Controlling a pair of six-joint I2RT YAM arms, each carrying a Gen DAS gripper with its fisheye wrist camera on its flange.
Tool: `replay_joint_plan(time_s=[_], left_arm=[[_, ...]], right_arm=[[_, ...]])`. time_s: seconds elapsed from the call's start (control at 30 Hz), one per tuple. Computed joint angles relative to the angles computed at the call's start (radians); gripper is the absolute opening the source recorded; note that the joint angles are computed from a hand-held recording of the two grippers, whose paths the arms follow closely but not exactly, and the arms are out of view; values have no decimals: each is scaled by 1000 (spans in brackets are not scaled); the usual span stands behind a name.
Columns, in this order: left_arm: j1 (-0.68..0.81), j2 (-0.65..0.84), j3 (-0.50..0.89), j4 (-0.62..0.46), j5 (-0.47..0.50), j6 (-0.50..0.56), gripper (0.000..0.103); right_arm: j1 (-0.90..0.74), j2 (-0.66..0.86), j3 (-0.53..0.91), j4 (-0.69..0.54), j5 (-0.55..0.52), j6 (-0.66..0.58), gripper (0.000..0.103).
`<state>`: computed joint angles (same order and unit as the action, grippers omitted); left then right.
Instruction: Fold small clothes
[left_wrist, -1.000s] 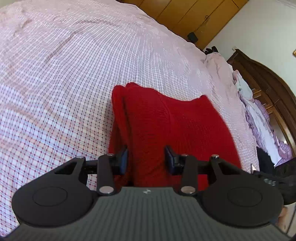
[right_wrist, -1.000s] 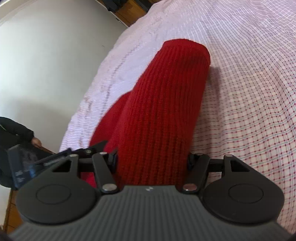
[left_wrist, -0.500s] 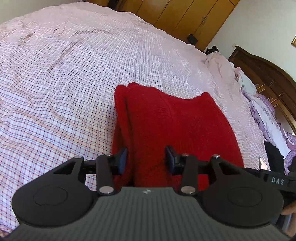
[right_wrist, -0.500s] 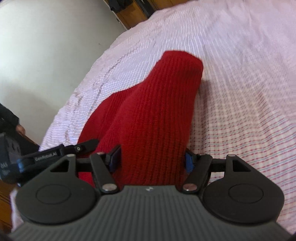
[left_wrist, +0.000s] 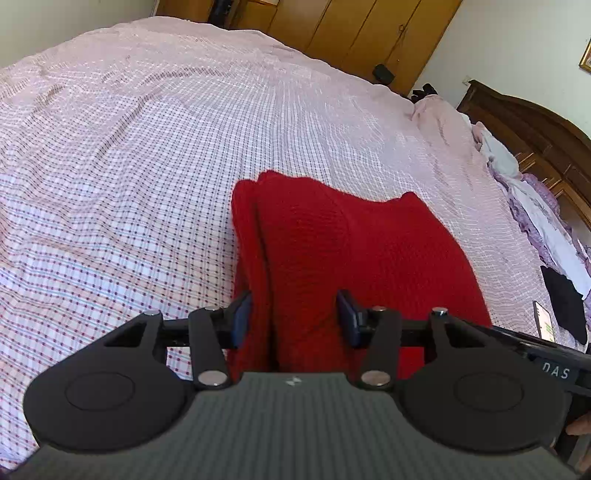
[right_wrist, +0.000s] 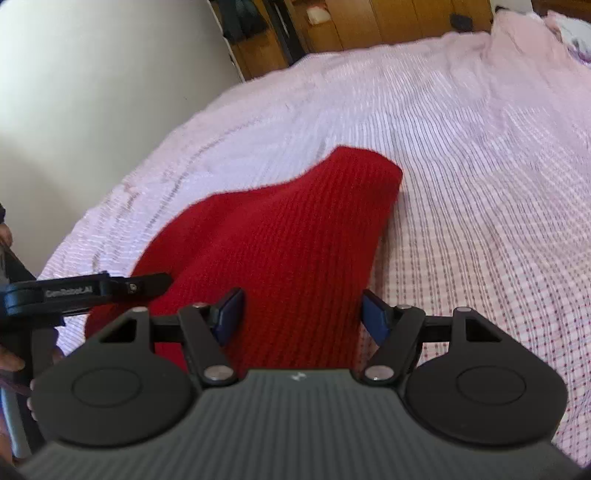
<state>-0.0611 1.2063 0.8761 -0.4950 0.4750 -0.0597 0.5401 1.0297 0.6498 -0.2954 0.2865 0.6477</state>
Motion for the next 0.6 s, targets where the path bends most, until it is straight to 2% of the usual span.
replay_joint_plan(time_s=[0.1,0.3,0.37,0.47,0.53,0.6], left_arm=[[3,-28,14,-40,-9,-3,56],[-18,-156,14,-144,-65,26,56],[-12,-210,7,-184,-58,39,57],[-3,-286,-9,-245,-44,49,64],[-16,-354,-34,-269,-74,61,68],[-33,-417,-58,-287,-109,74,76]], right_arm=[[44,-22,6,-18,69,-3,71],[206,-91,6,-62,289,-14,72],[267,-123,2,-88,361,7,73],[331,-152,12,-162,423,87,74],[370,-182,15,-218,440,138,75],[413,-199,18,-267,466,185,82]])
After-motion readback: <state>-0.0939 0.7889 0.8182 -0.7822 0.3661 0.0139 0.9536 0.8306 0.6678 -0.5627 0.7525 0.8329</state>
